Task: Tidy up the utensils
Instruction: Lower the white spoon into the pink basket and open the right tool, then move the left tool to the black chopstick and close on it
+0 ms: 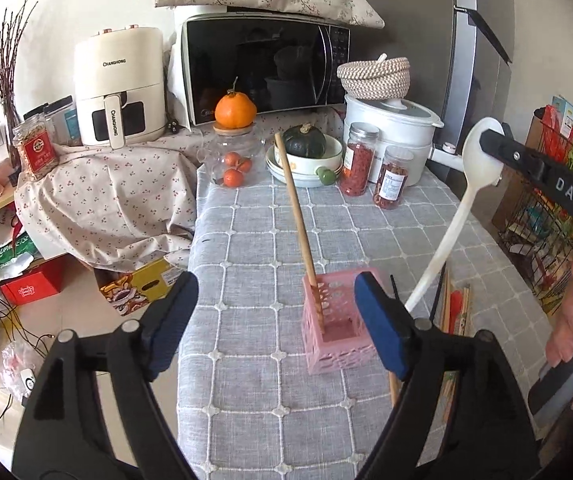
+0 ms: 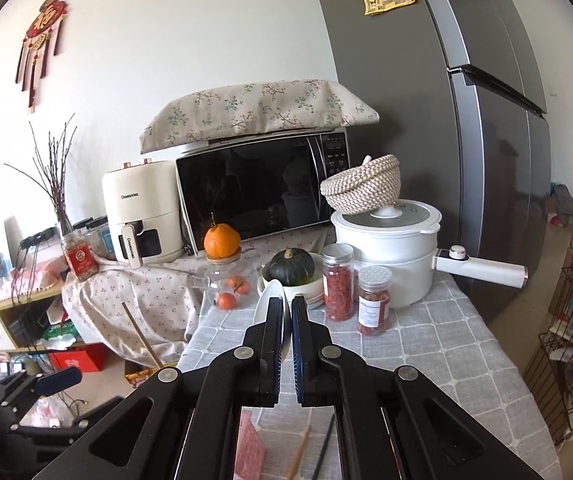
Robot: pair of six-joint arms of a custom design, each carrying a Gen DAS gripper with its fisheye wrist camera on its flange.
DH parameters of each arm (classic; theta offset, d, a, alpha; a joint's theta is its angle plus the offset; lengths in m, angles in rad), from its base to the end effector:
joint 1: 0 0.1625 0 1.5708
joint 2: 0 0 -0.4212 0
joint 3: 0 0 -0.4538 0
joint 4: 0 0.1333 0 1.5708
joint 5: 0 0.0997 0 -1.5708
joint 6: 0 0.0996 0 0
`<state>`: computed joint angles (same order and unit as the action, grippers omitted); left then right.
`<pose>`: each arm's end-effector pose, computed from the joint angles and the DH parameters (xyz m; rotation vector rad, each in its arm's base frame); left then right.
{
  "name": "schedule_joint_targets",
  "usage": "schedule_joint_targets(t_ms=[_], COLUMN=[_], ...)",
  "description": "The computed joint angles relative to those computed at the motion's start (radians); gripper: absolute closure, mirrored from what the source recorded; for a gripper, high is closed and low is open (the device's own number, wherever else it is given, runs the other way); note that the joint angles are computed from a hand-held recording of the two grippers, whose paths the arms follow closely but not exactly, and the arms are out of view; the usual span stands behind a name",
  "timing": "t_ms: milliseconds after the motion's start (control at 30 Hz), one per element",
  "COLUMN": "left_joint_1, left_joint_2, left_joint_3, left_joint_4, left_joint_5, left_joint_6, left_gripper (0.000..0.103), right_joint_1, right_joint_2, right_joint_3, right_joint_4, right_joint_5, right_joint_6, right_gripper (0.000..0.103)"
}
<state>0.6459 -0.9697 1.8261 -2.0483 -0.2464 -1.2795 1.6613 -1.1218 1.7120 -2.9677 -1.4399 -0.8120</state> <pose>-0.3561 -0.5563 0.1076 -0.0571 1.9755 -1.1903 0.2090 -0.6840 0.2931 1.2647 -2.4340 1.1582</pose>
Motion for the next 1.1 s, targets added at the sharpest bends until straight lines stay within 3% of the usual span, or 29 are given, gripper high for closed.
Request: schedule_joint_targets(t_ms=[133, 267, 567, 700, 800, 1100], left_joint_1=[0.01, 0.015, 0.021, 0.024, 0.027, 0.025], left_joint_2=[-0.008, -0.008, -0.006, -0.008, -0.007, 0.015], left_joint_3=[-0.028, -0.038, -0.039, -0.032, -0.03, -0.033], left_joint_4=[0.167, 0.234, 0.241, 0.202, 0.175, 0.065], left_joint_5=[-0.071, -0.105, -0.138, -0.153, -0.166, -0.209], left_joint_6=[-0.119, -0.16, -0.141, -0.125, -0.112, -0.032], left_gripper=[0.022, 0.022, 0.022, 0.022, 0.022, 0.022], right_joint_1=[0.007, 0.011, 0.009, 0.006, 0.0, -0.01], right_joint_2=[0.026, 0.05, 0.081, 0.079, 0.069, 0.011], right_joint_3=[0.01, 0.017, 0.018, 0.003, -0.018, -0.047], right_joint_4=[-0.037, -0.059, -0.008, 0.09, 0.198, 0.307], right_joint_5=[-0.007, -0.022, -0.057, -0.067, -0.057, -0.008], right_joint_6=[-0.026, -0.066, -0.129, -0.124, -0.098, -0.072], right_gripper=[0.098, 0.098, 0.098, 0.097, 0.083, 0.048])
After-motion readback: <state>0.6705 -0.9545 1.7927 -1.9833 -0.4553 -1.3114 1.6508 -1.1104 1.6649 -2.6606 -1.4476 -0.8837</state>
